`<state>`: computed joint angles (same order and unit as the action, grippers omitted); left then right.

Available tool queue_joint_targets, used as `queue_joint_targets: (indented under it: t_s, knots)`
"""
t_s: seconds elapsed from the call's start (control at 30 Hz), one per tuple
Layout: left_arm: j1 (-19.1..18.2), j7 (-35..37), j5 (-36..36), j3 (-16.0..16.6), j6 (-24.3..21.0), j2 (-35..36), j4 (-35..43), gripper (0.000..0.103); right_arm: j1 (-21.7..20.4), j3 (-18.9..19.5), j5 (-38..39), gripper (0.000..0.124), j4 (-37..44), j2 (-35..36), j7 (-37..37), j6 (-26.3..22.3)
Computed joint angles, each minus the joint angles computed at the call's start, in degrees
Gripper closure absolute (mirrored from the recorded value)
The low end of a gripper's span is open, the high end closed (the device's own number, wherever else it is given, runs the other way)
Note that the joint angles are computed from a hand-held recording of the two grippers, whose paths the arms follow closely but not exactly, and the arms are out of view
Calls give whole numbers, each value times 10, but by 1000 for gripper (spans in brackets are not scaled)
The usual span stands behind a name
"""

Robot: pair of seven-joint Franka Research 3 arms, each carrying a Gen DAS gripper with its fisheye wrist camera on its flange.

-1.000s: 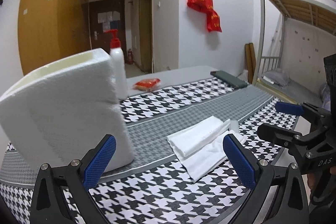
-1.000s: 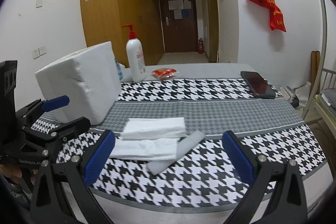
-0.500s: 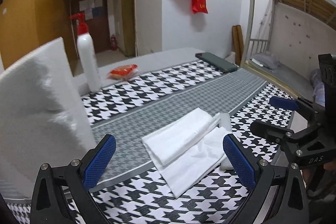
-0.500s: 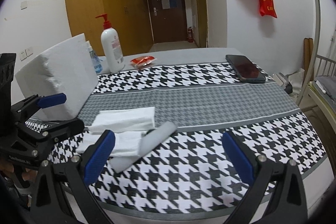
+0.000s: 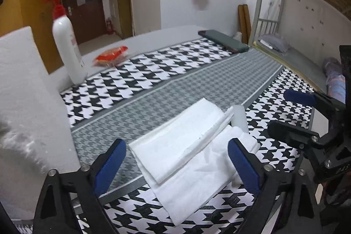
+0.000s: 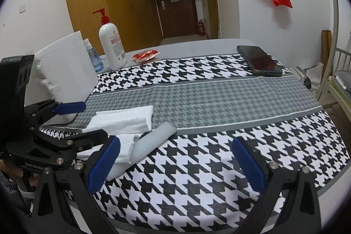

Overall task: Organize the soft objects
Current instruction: 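Move the left gripper onto the white folded cloth and grasp it, then lift the white cloth with the left gripper while the right gripper grasps the white foam stick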

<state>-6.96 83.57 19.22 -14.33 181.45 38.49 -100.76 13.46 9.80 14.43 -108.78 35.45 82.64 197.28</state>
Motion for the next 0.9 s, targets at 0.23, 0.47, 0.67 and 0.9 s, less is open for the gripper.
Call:
queue_joint_targets:
  t_s: [0.23,0.47,0.67,0.9]
  knots:
    - [38,43,-14,-50,-49,21,21,24,-20,16,-17,21,17,8,-2,-18]
    - [17,71,-27,-34,-62,22,27,38,-41,37,-24,21,27,14,-9,-41]
    - [2,63,-31,-12,-43,13,15,94,-5,-1,-3,21,33,8,-19,-69]
    - [27,17,-58,-20,4,11,2,95,26,-22,15,21,37,3,-29,-104]
